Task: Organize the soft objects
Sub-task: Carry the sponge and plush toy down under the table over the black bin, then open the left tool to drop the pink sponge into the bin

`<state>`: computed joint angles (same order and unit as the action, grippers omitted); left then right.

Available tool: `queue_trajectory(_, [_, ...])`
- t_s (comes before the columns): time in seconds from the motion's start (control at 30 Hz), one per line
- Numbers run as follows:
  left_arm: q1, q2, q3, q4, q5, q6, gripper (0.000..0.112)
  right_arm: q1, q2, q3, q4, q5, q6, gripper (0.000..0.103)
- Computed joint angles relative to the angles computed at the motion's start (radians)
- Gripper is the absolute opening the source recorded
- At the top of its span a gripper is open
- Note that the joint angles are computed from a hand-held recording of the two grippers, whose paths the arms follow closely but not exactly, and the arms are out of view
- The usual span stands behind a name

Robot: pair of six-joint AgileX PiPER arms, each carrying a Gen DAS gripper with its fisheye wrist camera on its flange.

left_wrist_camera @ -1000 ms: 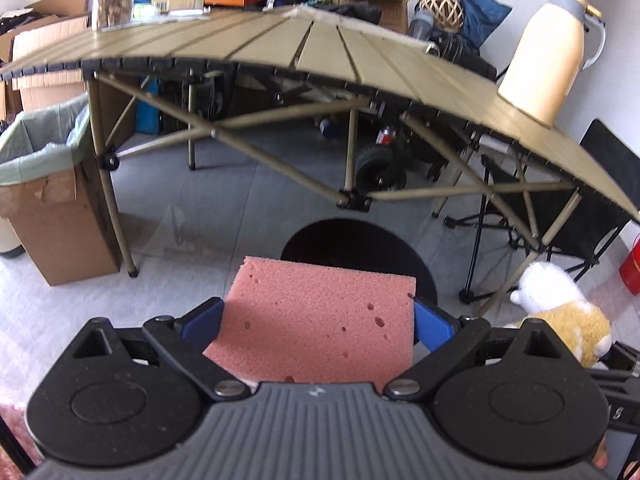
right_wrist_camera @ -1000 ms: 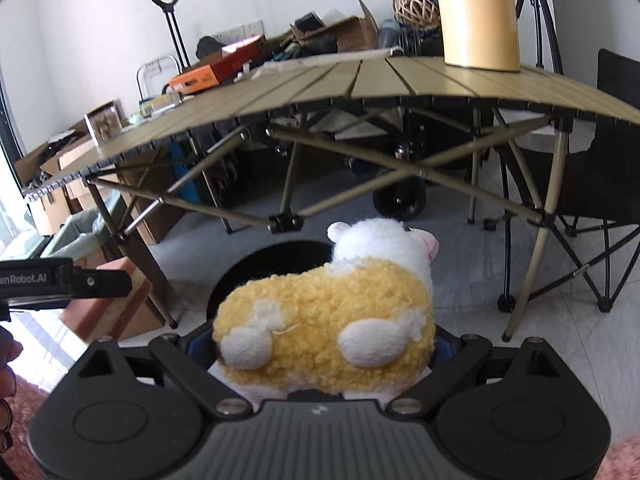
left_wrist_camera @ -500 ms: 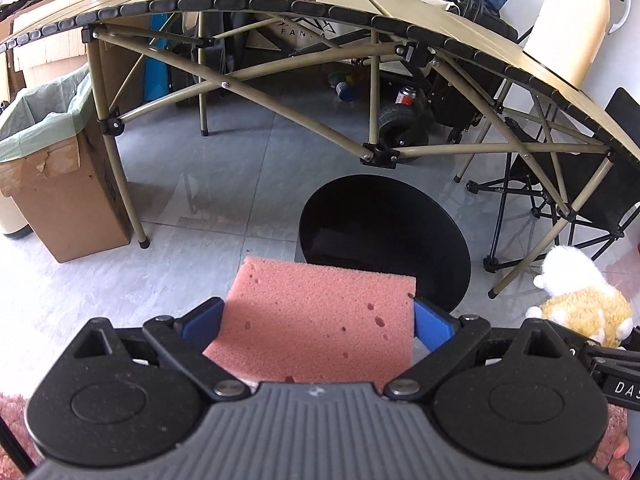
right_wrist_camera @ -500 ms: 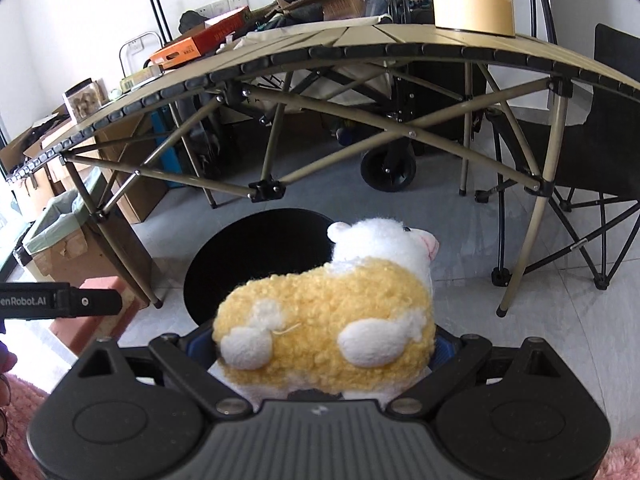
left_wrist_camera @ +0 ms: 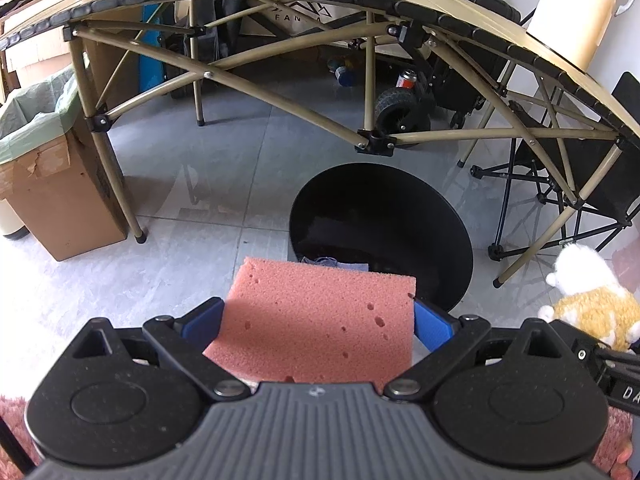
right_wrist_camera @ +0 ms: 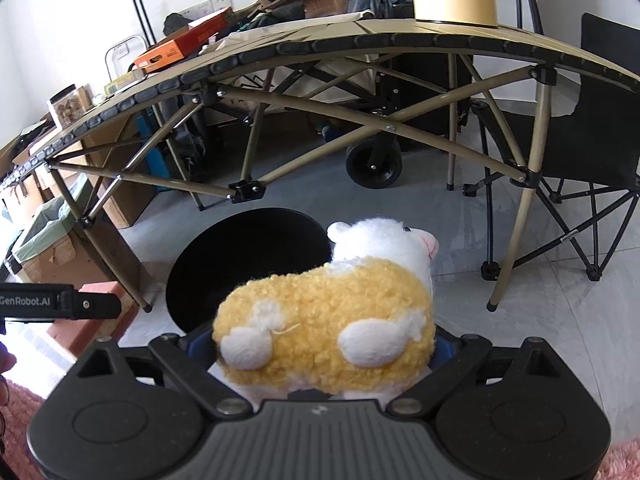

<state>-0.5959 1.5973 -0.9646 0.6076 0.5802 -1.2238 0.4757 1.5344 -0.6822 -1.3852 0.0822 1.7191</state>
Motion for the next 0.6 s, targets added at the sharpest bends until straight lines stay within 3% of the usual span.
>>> queue_trajectory(0.4, [-0.006, 0.228, -0.312, -0.078, 0.089, 0.116, 0.099, -0.073, 0.027, 0.006, -0.235, -0.008, 0.247, 0.097])
queue_trajectory(0.6, [0.001, 0.352, -0.489, -0.103, 0.148, 0.146, 0.099, -0.101, 0.049, -0.001, -0.258, -0.014, 0.275, 0.097])
